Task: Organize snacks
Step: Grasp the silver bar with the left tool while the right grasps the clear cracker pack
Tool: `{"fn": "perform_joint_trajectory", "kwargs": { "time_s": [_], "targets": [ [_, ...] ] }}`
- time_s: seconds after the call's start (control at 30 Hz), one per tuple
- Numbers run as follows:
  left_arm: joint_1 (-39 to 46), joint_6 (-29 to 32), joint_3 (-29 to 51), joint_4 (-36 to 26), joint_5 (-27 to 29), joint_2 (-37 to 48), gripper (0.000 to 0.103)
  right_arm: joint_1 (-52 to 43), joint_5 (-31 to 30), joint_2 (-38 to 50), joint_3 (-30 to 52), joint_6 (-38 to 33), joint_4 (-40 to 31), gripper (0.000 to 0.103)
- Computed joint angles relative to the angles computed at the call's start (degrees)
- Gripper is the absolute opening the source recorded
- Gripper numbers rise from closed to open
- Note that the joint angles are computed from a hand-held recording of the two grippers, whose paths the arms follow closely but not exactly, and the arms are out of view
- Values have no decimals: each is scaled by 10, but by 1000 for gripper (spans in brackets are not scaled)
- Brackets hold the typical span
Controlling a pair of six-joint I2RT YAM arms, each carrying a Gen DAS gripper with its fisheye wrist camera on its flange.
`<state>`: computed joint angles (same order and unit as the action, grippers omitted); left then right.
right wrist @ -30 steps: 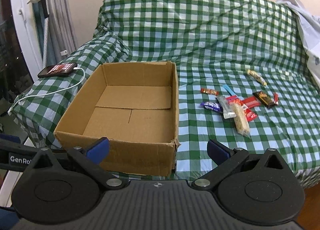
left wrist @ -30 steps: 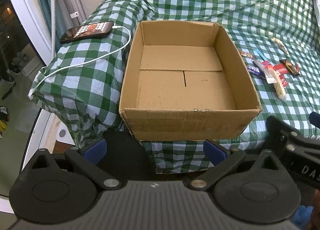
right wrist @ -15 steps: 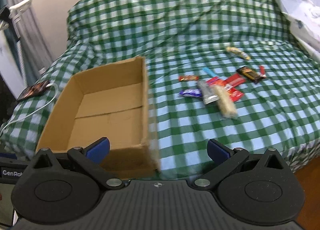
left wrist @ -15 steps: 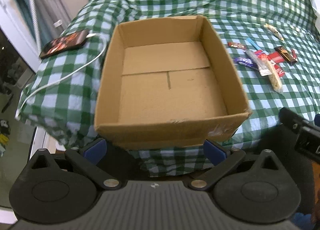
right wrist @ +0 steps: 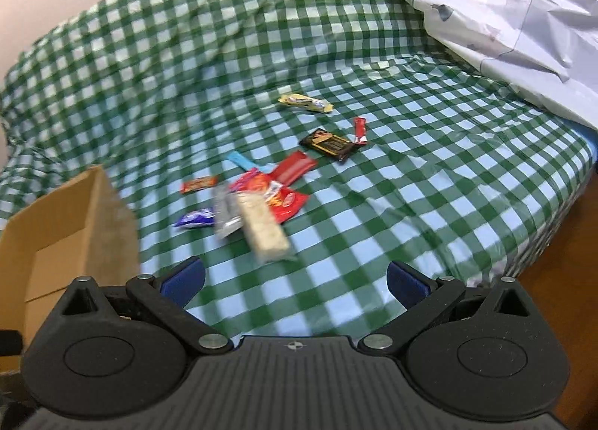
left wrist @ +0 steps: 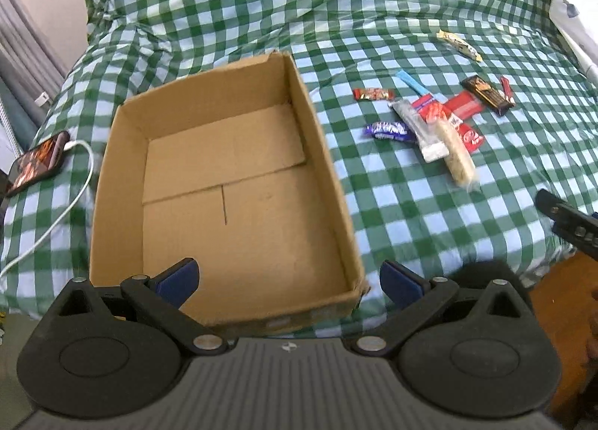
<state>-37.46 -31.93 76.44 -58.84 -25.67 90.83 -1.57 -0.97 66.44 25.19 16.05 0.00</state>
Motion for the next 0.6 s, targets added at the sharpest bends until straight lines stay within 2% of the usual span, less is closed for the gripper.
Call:
{"fn": "perform_joint_trajectory", "kwargs": {
  "time_s": [0.17, 0.3, 0.4, 0.47, 0.5, 0.53, 0.6],
  "targets": [
    [21, 2, 88, -16, -7, 81, 103, -15, -28, 264, 128, -79, 84, 103],
    [34, 11, 157, -32, -14, 140, 103, -2, -36, 439, 269, -130, 61, 103],
    [37, 16, 213, -45, -16, 185, 103, 5, -28, 530, 352, -151, 49, 100],
    [38, 23, 252, -47, -12, 218, 103, 2, -49, 551, 371, -159, 44, 80],
    [40, 30, 274, -46, -6, 236, 103, -4, -70, 552, 375, -155, 36, 50],
    [40, 35, 294, -43, 1, 253, 103, -11, -82, 553, 372, -153, 39, 39],
    [42, 44, 343, -40, 20, 295, 103, -28, -83, 536, 344, -157, 62, 39]
  ]
}}
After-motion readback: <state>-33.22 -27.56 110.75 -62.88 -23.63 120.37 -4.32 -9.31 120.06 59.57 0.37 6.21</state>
